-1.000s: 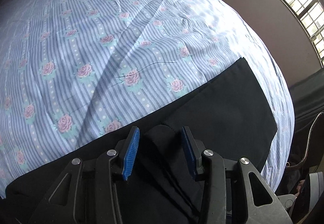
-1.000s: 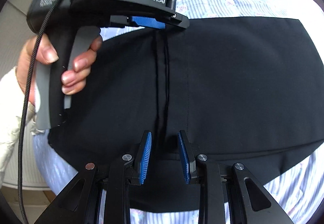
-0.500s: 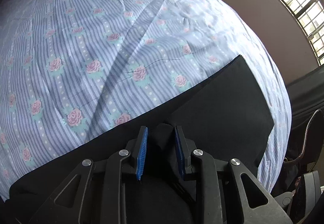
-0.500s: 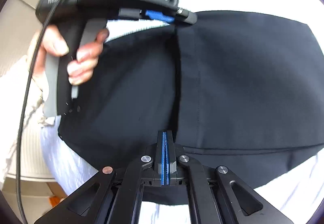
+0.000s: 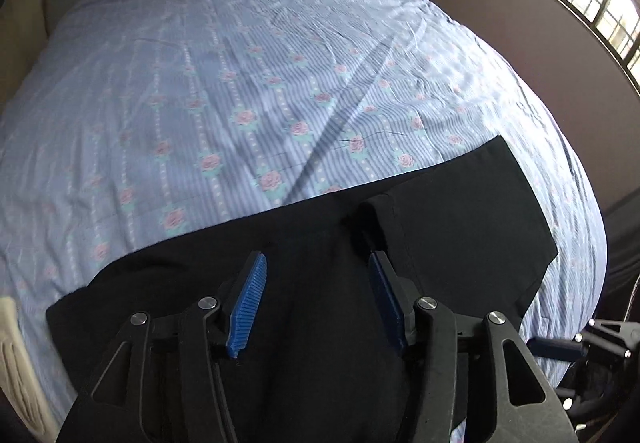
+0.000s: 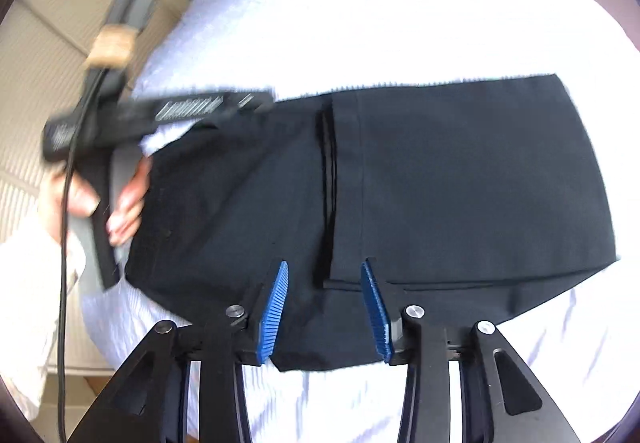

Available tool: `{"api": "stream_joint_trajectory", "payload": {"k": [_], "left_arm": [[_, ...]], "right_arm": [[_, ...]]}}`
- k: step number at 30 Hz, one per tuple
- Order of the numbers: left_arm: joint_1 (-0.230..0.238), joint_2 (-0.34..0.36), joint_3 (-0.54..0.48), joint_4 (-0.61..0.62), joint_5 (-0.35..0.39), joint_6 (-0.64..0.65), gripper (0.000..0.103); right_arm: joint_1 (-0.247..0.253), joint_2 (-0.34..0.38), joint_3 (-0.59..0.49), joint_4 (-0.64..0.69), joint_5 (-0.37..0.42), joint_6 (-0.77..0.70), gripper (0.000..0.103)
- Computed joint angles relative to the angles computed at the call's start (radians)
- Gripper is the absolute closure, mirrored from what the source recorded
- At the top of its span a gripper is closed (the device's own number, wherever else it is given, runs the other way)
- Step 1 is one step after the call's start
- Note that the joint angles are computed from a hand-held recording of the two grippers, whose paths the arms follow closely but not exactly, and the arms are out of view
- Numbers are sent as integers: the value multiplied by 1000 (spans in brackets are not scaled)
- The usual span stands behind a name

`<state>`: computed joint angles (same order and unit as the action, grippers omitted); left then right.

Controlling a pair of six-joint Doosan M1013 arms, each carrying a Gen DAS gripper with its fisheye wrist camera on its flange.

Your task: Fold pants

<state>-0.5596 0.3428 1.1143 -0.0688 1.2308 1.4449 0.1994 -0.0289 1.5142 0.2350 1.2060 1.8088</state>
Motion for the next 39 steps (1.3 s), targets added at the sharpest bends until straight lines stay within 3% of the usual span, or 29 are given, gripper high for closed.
{"api": "stream_joint_trajectory", "payload": {"k": [5, 11, 16, 20, 24, 30, 35, 39], "left_arm": [[-13, -175, 150, 71, -32, -252, 39], [-60, -349, 279, 168, -3, -531, 33], [-70, -445, 347, 176, -5, -640, 31], [-45, -496, 382, 157, -5, -624, 31], [26, -534, 414, 91, -36, -514, 31], [226, -542, 448, -144, -34, -204, 31], [382, -503, 463, -338, 17, 26, 32], [456, -459, 468, -443, 57, 163, 32]], "right_arm": [[23, -41, -26, -33, -16, -56, 46], [48, -87, -49, 15, -11, -125, 35], [104, -110, -58, 32, -12, -113, 32], [175, -100, -90, -4, 5, -61, 32], [249, -81, -123, -39, 23, -18, 32], [393, -20, -169, -169, 6, 182, 32], [476, 66, -224, -247, 28, 297, 32], [506, 130, -272, -272, 75, 347, 32]]}}
